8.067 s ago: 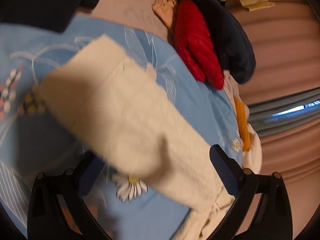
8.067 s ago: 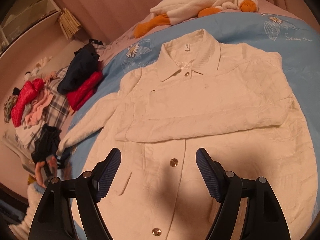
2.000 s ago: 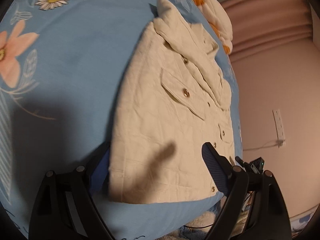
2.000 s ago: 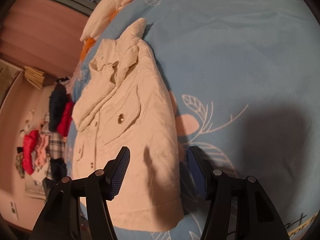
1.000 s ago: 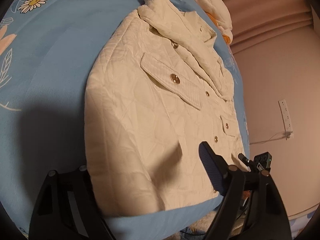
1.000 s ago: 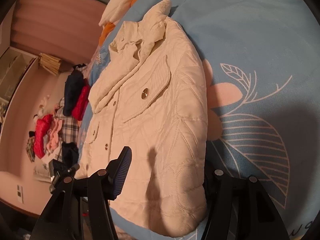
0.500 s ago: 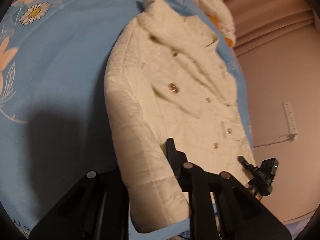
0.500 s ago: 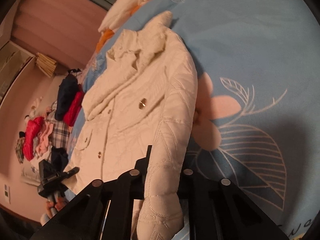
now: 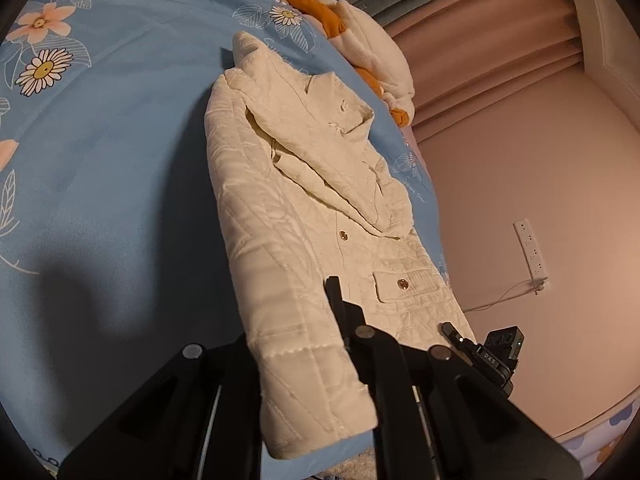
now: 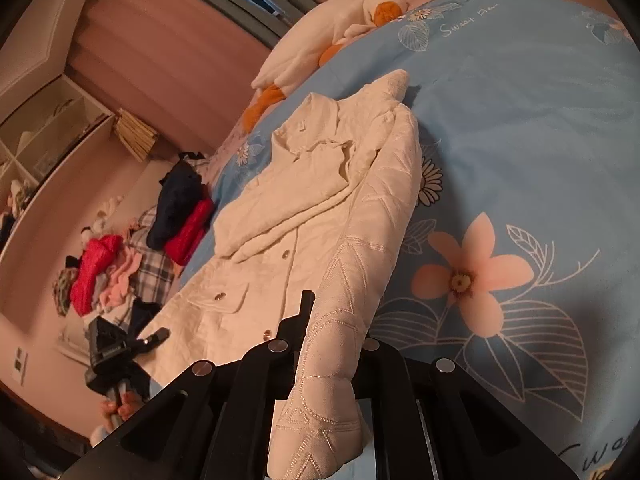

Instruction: Fold large clothes

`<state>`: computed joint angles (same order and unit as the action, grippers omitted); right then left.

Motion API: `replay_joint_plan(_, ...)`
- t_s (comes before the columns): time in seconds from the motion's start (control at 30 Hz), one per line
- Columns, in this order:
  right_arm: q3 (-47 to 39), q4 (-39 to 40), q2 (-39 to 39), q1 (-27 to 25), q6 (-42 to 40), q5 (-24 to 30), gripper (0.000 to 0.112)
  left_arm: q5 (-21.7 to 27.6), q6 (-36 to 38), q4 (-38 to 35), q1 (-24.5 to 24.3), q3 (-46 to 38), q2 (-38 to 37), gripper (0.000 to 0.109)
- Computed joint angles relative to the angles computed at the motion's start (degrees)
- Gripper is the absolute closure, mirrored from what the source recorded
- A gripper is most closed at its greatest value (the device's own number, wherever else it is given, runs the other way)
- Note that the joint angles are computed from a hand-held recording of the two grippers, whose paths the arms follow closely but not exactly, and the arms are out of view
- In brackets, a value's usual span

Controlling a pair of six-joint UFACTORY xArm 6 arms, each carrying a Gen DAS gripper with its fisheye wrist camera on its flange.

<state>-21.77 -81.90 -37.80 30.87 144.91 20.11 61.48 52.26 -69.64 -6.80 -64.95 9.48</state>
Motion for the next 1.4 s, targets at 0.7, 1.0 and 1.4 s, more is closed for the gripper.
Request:
replay_joint_plan(0.7,0.53,1.38,-5.23,4.09,-3.35,3.49,0.104,4.57,3.46,-0.09,2.17,3.78,-6.37,0.102)
replay_joint_plan(1.0,1.41,4.54,-8.55,7.37,-7.61,6.58,0.104,6.15,2.81,1.16,3.16,4.66,-8.72,0.102)
replay_joint_plan(1.4,1.38,7.3,-12.54,14.3,-13.67,13.4,0.104,9.29,5.19,1.85,5.04,6.51,-13.16,0.102)
